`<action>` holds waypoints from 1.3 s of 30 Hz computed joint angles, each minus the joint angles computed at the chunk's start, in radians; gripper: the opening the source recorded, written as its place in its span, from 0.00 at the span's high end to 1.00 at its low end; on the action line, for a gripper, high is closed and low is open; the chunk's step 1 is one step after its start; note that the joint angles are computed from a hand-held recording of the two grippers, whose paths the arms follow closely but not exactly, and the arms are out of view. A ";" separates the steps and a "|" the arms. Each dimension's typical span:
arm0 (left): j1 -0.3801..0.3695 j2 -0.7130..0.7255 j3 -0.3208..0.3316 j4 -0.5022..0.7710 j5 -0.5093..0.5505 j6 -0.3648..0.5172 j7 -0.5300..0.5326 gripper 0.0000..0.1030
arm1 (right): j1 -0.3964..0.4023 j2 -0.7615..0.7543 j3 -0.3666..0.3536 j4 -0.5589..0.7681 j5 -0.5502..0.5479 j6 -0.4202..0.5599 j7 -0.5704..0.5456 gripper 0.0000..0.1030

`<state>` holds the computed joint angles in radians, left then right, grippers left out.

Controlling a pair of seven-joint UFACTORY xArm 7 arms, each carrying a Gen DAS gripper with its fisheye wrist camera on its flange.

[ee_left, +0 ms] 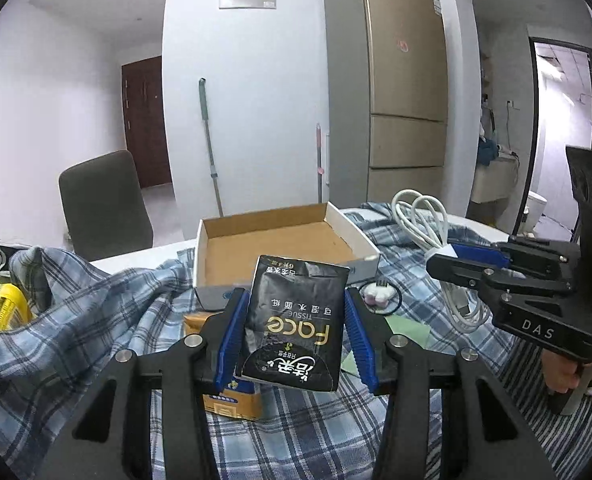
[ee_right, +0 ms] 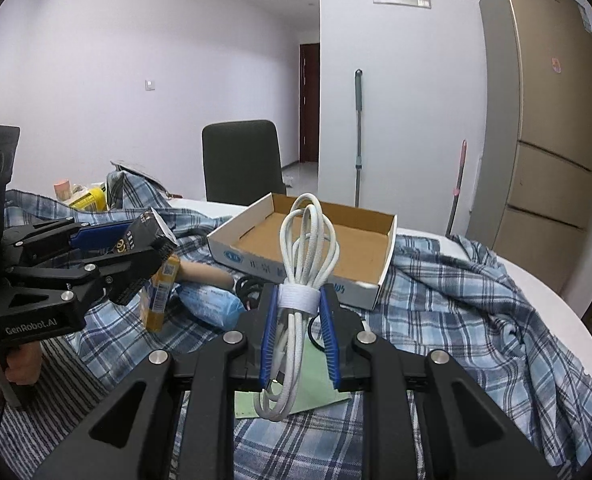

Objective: Organize soft objects
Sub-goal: 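Grasp the black Face tissue pack with the left gripper while the right gripper holds the cable, then lower the tissue pack and cable into the box and open both grippers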

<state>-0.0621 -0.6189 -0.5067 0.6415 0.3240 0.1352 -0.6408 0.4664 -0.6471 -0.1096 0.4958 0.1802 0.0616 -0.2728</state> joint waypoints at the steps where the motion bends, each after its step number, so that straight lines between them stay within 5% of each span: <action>1: 0.012 -0.012 -0.006 0.000 0.001 -0.006 -0.011 0.51 | -0.004 -0.002 0.003 0.001 0.000 -0.002 0.003 0.80; 8: 0.034 -0.064 0.003 0.082 -0.005 0.063 -0.019 0.51 | -0.096 0.004 0.077 0.083 -0.045 0.023 0.057 0.80; 15: 0.134 -0.030 -0.058 0.272 0.056 0.131 -0.041 0.51 | -0.171 0.085 0.137 0.265 -0.070 0.019 0.124 0.80; 18: 0.190 -0.006 -0.098 0.341 0.091 0.128 -0.070 0.51 | -0.289 0.146 0.222 0.374 -0.125 0.080 0.227 0.80; 20: 0.207 0.030 -0.107 0.386 0.100 0.129 -0.084 0.51 | -0.230 0.195 0.172 0.438 -0.085 0.115 0.209 0.80; 31: 0.322 0.330 -0.166 0.603 0.292 0.155 -0.237 0.51 | -0.286 0.397 0.206 0.589 -0.133 0.091 0.328 0.80; 35: 0.323 0.434 -0.179 0.646 0.392 0.199 -0.286 0.51 | -0.282 0.457 0.205 0.609 -0.146 0.107 0.335 0.80; 39: 0.250 0.554 -0.110 0.671 0.337 0.214 -0.226 0.51 | -0.248 0.528 0.175 0.628 -0.068 0.136 0.270 0.80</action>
